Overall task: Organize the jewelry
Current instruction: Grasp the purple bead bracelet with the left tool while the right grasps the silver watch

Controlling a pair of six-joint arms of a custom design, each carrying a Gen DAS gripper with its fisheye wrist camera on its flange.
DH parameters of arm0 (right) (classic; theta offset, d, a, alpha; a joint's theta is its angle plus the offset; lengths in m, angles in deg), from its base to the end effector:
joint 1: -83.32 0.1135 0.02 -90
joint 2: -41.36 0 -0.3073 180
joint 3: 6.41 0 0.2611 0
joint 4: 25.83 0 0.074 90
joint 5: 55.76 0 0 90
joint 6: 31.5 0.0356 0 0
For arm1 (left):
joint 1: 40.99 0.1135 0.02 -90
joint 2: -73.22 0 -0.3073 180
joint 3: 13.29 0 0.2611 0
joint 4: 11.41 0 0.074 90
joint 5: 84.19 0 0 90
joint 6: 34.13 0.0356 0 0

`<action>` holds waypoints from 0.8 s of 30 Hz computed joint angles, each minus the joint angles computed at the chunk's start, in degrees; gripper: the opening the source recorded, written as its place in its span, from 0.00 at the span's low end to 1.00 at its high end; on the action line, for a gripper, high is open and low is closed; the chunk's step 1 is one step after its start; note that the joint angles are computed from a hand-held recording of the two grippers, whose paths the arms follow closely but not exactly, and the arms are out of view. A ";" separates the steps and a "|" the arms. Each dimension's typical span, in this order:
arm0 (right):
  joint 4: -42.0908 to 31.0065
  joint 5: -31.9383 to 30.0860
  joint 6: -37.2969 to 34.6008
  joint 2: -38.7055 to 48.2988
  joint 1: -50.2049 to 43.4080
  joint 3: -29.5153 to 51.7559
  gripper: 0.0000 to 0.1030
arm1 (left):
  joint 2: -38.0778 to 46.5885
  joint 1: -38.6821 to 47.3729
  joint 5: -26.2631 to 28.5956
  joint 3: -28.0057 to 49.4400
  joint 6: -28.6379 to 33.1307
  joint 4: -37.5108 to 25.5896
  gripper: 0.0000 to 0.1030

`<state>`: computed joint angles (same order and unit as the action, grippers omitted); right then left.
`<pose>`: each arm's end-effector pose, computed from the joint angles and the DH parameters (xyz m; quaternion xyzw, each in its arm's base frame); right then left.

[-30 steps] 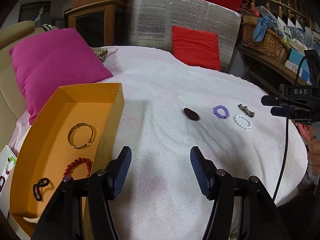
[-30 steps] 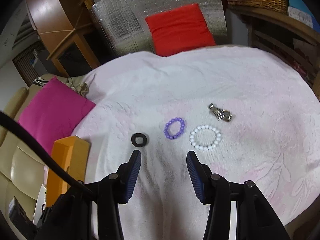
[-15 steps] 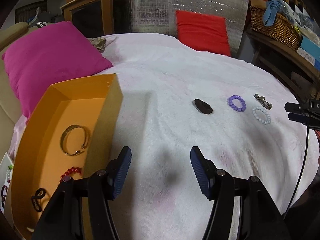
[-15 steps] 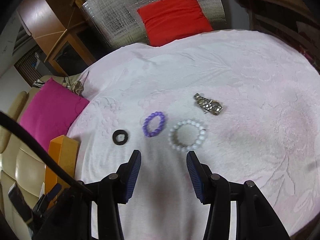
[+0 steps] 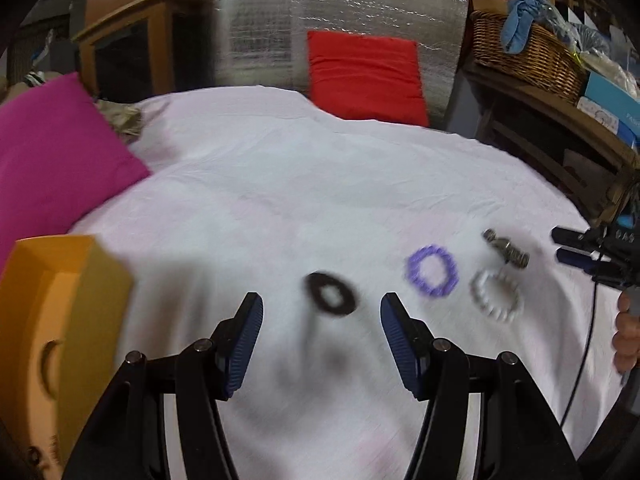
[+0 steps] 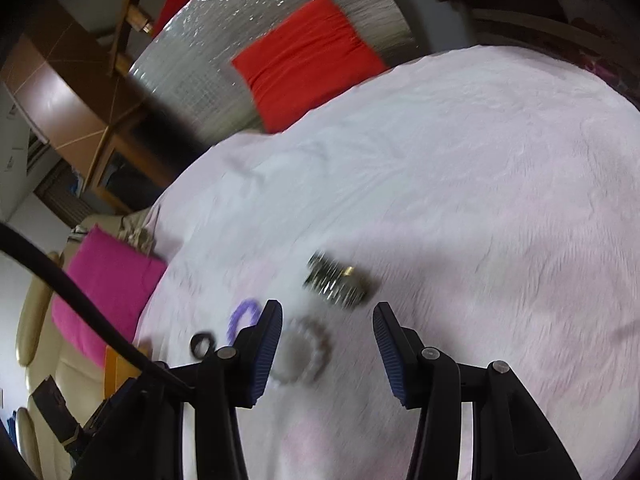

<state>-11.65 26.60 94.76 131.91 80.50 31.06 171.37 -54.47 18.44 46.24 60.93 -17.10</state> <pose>0.2648 -0.0083 0.1434 0.2740 0.8580 0.1814 0.3949 0.3340 -0.0881 0.1788 0.1897 0.8971 -0.1294 0.3774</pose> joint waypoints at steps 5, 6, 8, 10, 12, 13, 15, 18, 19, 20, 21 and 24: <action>-3.58 -1.55 -4.85 5.74 -1.31 6.46 0.50 | 6.63 -4.04 -1.49 6.09 -2.62 -1.79 0.60; -3.99 -1.50 -5.34 6.41 -1.37 7.18 0.50 | 7.43 -4.60 -1.39 7.29 -2.78 -2.14 0.60; -5.63 -1.69 -6.58 8.42 -1.50 9.86 0.50 | 8.60 -5.06 -0.54 9.19 -3.33 -3.07 0.60; -7.03 -1.67 -7.89 9.87 -1.41 12.21 0.50 | 10.39 -5.76 -0.47 11.68 -3.92 -4.20 0.60; -8.16 -1.60 -8.77 11.13 -1.10 14.15 0.50 | 12.30 -6.67 -1.40 13.96 -3.93 -5.56 0.60; -8.94 -1.60 -9.10 11.75 -0.84 15.17 0.50 | 13.40 -7.07 -1.60 15.41 -3.90 -6.60 0.60; -11.91 -0.49 -10.38 13.49 0.47 18.37 0.50 | 14.99 -7.58 -1.50 17.46 -3.78 -7.92 0.60; -15.43 2.34 -12.37 15.74 2.43 21.59 0.50 | 16.49 -8.35 -0.60 20.01 -2.68 -10.69 0.60; -16.95 3.53 -13.00 16.78 3.27 22.99 0.50 | 16.80 -8.59 -0.52 20.52 -2.32 -11.49 0.60; -17.76 4.38 -13.31 17.40 3.74 23.70 0.50 | 16.89 -8.88 -0.34 20.90 -1.97 -12.33 0.60; -18.76 5.48 -13.71 17.95 4.33 24.42 0.50 | 17.02 -9.06 0.41 21.34 -1.40 -13.35 0.60; -20.72 10.04 -16.76 18.70 6.48 25.61 0.50 | 17.91 -9.55 1.90 22.89 -0.36 -15.85 0.60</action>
